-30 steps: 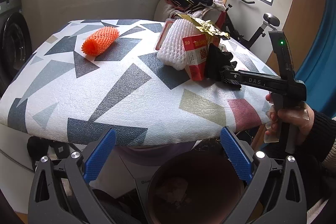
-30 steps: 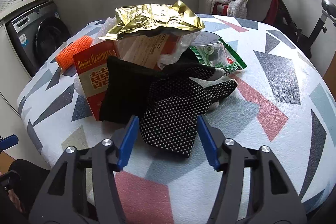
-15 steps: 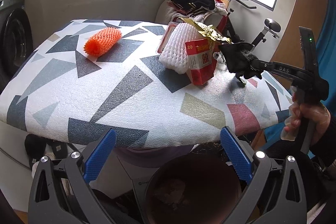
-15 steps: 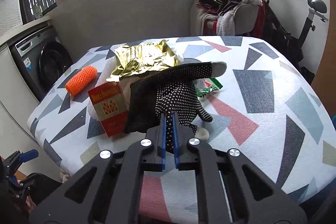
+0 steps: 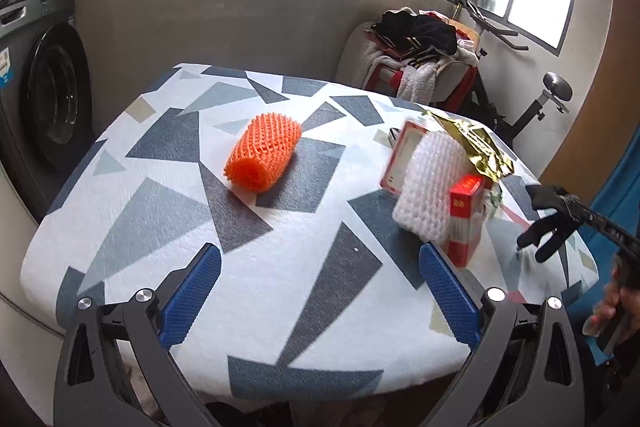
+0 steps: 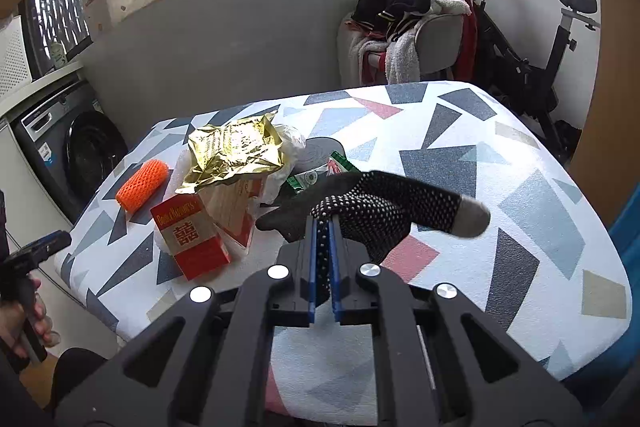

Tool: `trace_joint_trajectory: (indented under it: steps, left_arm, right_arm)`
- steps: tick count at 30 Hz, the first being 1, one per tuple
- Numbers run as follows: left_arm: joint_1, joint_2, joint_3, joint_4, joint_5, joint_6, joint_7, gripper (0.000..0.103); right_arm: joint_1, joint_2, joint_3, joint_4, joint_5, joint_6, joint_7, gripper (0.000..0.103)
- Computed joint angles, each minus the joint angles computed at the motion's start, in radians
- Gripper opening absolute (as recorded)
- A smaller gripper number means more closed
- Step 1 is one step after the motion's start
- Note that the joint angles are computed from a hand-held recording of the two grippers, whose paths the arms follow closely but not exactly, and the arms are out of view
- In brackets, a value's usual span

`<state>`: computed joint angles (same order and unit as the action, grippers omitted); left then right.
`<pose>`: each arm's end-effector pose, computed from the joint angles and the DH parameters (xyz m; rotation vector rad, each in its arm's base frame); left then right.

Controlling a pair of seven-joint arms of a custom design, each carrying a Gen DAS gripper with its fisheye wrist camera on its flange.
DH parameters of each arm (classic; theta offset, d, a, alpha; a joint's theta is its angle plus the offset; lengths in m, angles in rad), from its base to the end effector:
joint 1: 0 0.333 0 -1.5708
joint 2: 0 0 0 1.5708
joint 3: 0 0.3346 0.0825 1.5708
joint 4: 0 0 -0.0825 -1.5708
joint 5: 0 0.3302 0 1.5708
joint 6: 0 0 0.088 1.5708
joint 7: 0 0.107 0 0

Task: Collect trash
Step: 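Grasp the orange foam net with the left gripper while the right gripper holds the glove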

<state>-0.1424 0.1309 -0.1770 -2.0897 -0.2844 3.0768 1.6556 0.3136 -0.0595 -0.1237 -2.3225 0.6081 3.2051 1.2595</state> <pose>0.5541 -0.1540 0.5142 -1.6940 1.9041 -1.0379 0.4984 0.0395 0.5192 -1.5094 1.7154 -0.6201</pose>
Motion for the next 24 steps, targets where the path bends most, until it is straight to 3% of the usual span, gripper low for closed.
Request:
trace_joint_trajectory:
  steps: [1, 5, 11, 14, 17, 18, 19, 20, 21, 22, 24]
  left_arm:
    - [-0.027, 0.039, 0.051, 0.053, 0.071, -0.015, -0.062, 0.097]
    - [-0.073, 0.225, 0.155, 0.335, 0.253, -0.162, -0.127, 0.089]
    - [-0.084, 0.497, 0.192, 0.773, 0.360, -0.399, -0.157, 0.088]
    - [-0.062, 0.614, 0.165, 0.972, 0.352, -0.520, -0.157, 0.088]
    - [-0.067, 0.709, 0.174, 1.140, 0.373, -0.629, -0.179, 0.088]
    - [-0.071, 0.741, 0.181, 1.198, 0.384, -0.671, -0.191, 0.082]
    - [-0.062, 0.760, 0.168, 1.232, 0.379, -0.695, -0.185, 0.067]
    - [-0.038, 0.759, 0.128, 1.231, 0.351, -0.702, -0.156, 0.057]
    - [-0.025, 0.740, 0.107, 1.195, 0.331, -0.679, -0.139, 0.042]
    - [-0.033, 0.709, 0.121, 1.140, 0.345, -0.643, -0.147, 0.030]
    - [-0.050, 0.653, 0.138, 1.048, 0.372, -0.602, -0.144, 0.024]
  right_arm:
    - [0.009, 0.005, -0.007, 0.003, 0.021, 0.001, -0.017, 0.010]
    - [0.007, 0.026, 0.006, 0.023, 0.127, -0.007, -0.116, 0.010]
    - [-0.057, 0.035, 0.062, 0.050, 0.186, -0.014, -0.173, 0.010]
    - [-0.081, 0.034, 0.079, 0.047, 0.142, -0.011, -0.143, 0.010]
    - [-0.106, 0.032, 0.089, 0.030, 0.021, -0.004, -0.057, 0.010]
    - [-0.114, 0.033, 0.090, 0.024, -0.027, -0.005, -0.018, 0.010]
    - [-0.119, 0.034, 0.089, 0.021, -0.063, -0.011, 0.013, 0.010]
    - [-0.123, 0.035, 0.087, 0.021, -0.085, -0.018, 0.033, 0.010]
    - [-0.122, 0.034, 0.085, 0.022, -0.086, -0.023, 0.037, 0.010]
    - [-0.118, 0.032, 0.083, 0.021, -0.073, -0.025, 0.026, 0.010]
    - [-0.111, 0.025, 0.079, 0.019, -0.066, -0.027, 0.019, 0.010]
